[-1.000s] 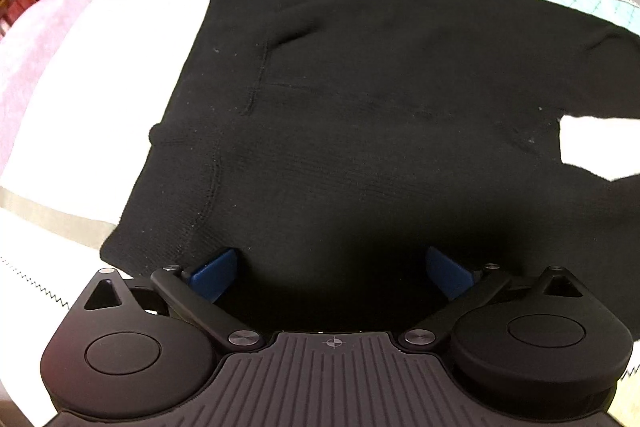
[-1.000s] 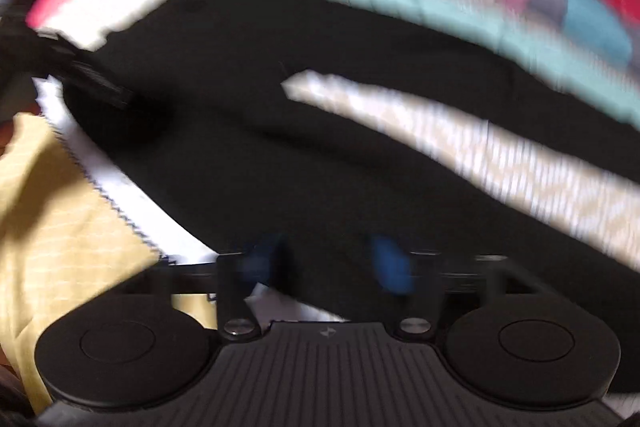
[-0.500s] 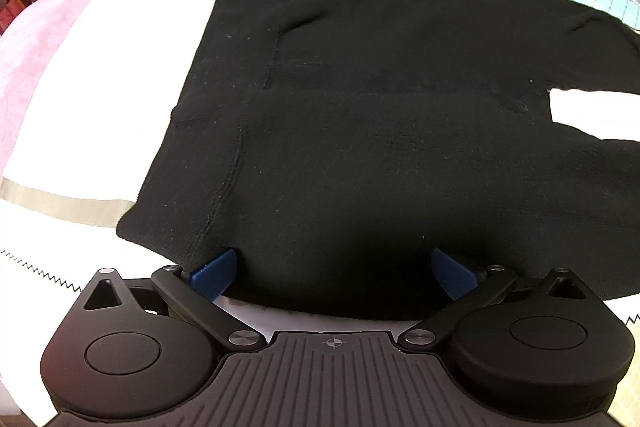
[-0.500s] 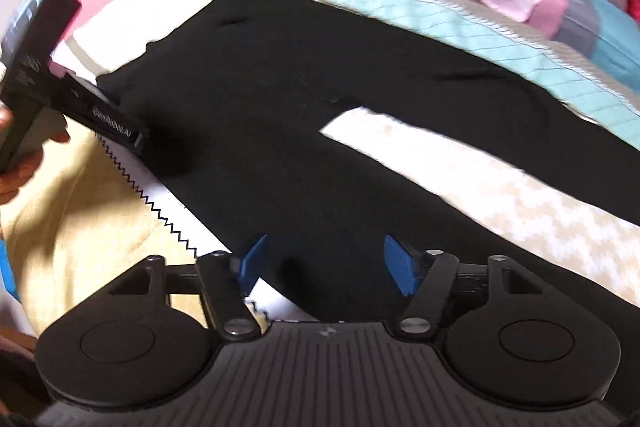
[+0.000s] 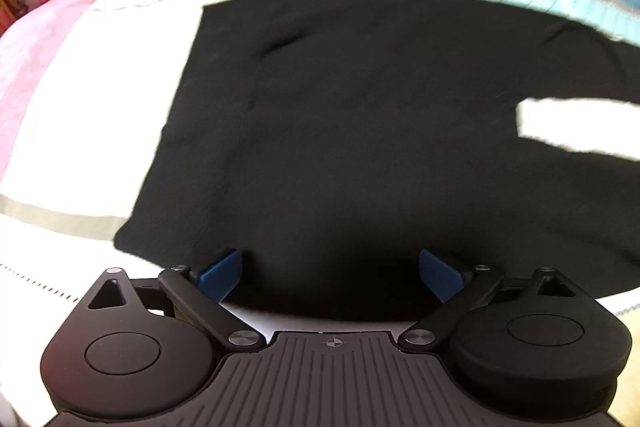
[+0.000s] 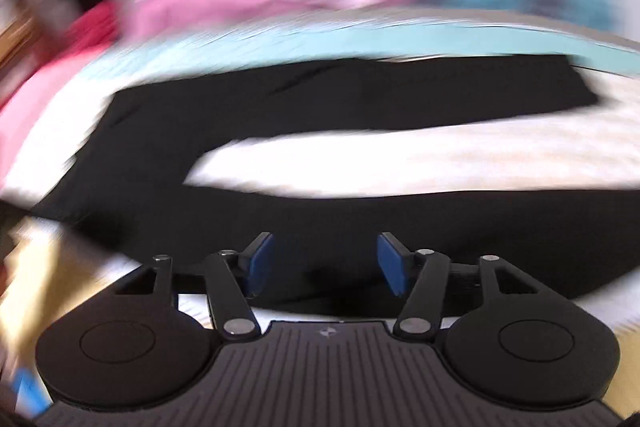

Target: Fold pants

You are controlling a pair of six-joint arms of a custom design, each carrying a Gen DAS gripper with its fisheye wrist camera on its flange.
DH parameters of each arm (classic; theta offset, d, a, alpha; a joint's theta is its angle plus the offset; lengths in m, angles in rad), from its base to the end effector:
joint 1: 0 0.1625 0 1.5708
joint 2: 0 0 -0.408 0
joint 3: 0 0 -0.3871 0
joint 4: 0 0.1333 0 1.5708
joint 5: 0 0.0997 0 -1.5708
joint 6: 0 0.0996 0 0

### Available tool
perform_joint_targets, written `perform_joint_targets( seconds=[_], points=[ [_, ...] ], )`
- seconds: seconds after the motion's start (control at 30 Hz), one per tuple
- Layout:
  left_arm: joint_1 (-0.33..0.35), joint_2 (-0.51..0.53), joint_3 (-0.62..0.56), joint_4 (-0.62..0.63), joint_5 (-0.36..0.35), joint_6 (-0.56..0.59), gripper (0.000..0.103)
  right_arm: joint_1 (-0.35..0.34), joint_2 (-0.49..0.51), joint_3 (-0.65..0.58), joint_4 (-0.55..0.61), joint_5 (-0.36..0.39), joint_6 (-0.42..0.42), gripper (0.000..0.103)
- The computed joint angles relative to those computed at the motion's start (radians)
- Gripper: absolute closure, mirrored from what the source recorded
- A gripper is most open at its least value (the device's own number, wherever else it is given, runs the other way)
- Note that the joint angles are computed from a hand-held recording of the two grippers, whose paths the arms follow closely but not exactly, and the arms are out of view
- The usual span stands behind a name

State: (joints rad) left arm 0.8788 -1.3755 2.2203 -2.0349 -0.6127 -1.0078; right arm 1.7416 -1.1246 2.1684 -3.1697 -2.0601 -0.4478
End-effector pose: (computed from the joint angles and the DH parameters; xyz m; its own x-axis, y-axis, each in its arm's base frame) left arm -0.0946 -0.4508 0.1830 -0.6338 -0.2837 -0.7196 0.1057 0.8898 -0.4440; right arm 0.1705 -0.4798 0.1738 -0.7595 -0.2778 0.5882 -0.5251 0.7956 -0.3021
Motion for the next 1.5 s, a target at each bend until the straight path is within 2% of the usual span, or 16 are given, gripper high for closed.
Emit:
perform_joint_targets(
  seconds=[0.1, 0.17, 0.27, 0.4, 0.47, 0.53, 0.63, 0.77, 0.83, 0.93, 1.1, 1.2, 1.27, 1.4, 1.47, 1.5],
  points=[
    [-0.027, 0.022, 0.007, -0.112, -0.004, 0.076, 0.000, -0.016, 0.023, -0.011, -0.090, -0.204, 0.058, 0.045],
    [-0.036, 0.054, 0.003, -0.197, -0.022, 0.154, 0.000, -0.038, 0.022, -0.020, -0.065, -0.270, 0.086, 0.047],
    [-0.031, 0.129, -0.033, -0.251, -0.049, 0.234, 0.000, -0.064, 0.052, -0.035, -0.089, -0.290, 0.060, 0.047],
    [0.006, 0.234, -0.105, -0.263, -0.099, 0.284, 0.000, -0.104, 0.055, -0.052, -0.086, -0.217, 0.045, 0.037],
    [0.031, 0.277, -0.145, -0.224, -0.122, 0.262, 0.000, -0.102, 0.060, -0.039, -0.126, -0.226, -0.022, 0.058],
    [0.033, 0.284, -0.144, -0.221, -0.105, 0.244, 0.000, -0.116, 0.001, -0.007, -0.091, -0.209, -0.046, 0.094],
    [0.041, 0.265, -0.127, -0.238, -0.113, 0.247, 0.000, -0.157, -0.117, 0.032, 0.048, -0.145, 0.083, 0.094],
    [0.045, 0.262, -0.123, -0.237, -0.108, 0.243, 0.000, -0.176, -0.175, 0.055, 0.051, -0.093, 0.112, 0.092],
    [0.041, 0.274, -0.139, -0.218, -0.104, 0.222, 0.000, -0.205, -0.190, 0.066, -0.053, -0.046, 0.182, 0.069],
    [0.029, 0.287, -0.144, -0.209, -0.098, 0.198, 0.000, -0.229, -0.166, 0.047, -0.153, -0.099, 0.285, 0.037],
    [0.031, 0.291, -0.142, -0.216, -0.094, 0.203, 0.000, -0.260, -0.089, -0.001, -0.250, -0.102, 0.265, 0.037],
    [0.025, 0.292, -0.145, -0.198, -0.091, 0.187, 0.000, -0.260, -0.057, 0.005, -0.313, -0.075, 0.165, 0.094],
    [0.025, 0.293, -0.146, -0.194, -0.092, 0.182, 0.000, -0.263, -0.068, 0.004, -0.315, -0.080, 0.152, 0.096],
    [0.023, 0.291, -0.129, -0.227, -0.086, 0.196, 0.000, -0.299, -0.126, 0.034, -0.287, -0.070, 0.265, 0.096],
    [0.023, 0.289, -0.126, -0.233, -0.086, 0.200, 0.000, -0.283, -0.113, 0.036, -0.315, -0.099, 0.207, 0.094],
    [0.023, 0.287, -0.126, -0.232, -0.088, 0.200, 0.000, -0.264, -0.099, 0.028, -0.339, -0.136, 0.194, 0.085]
  ],
)
